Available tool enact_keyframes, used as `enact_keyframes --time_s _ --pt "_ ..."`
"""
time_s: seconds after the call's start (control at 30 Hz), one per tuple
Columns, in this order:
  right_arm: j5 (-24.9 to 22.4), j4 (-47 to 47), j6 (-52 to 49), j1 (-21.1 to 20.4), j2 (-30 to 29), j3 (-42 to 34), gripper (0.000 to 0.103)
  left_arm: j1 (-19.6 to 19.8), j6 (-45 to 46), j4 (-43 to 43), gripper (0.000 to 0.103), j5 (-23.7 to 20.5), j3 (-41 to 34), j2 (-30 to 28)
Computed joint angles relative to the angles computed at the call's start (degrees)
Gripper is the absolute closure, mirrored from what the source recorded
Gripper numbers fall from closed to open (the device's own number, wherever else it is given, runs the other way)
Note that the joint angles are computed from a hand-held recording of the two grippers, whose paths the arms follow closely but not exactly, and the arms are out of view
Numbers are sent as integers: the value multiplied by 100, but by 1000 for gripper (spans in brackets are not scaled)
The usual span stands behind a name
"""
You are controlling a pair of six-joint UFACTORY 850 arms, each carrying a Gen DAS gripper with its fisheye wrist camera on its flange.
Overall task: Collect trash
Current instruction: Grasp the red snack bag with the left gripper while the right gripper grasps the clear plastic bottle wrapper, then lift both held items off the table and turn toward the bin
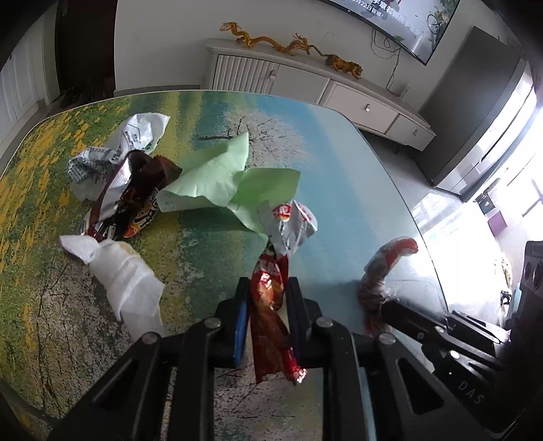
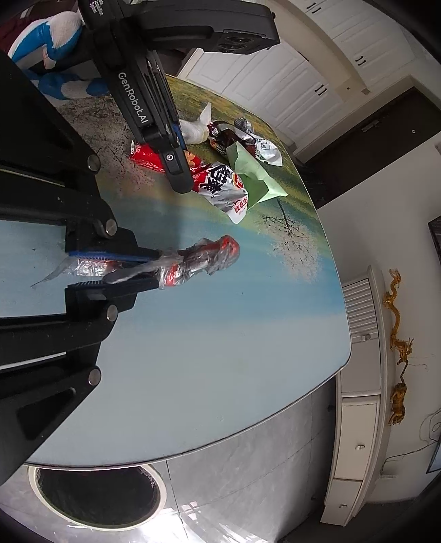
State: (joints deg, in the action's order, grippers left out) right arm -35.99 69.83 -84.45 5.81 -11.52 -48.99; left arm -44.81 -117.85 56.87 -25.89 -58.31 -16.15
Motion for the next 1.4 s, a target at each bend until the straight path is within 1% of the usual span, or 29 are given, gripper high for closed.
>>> enact_keyframes --time_s 0.13,0.7,1.13,1.23,1.3,1.4 --pt "-42 90 -58 -101 149 92 95 -61 -318 231 84 -27 97 115" --pt "-138 262 -226 -288 800 509 96 -453 -861 592 84 -380 253 525" --pt "-531 555 -486 -582 1348 758 99 -740 -1035 802 84 -824 242 810" --pt "-571 403 -425 -575 1385 786 99 -804 -1023 804 84 -905 226 850" --pt "-660 316 -279 -582 1293 761 97 -841 -1031 810 84 -962 227 879" --pt "-551 261 -176 -512 1170 736 96 -879 -1085 830 84 -1033 282 953"
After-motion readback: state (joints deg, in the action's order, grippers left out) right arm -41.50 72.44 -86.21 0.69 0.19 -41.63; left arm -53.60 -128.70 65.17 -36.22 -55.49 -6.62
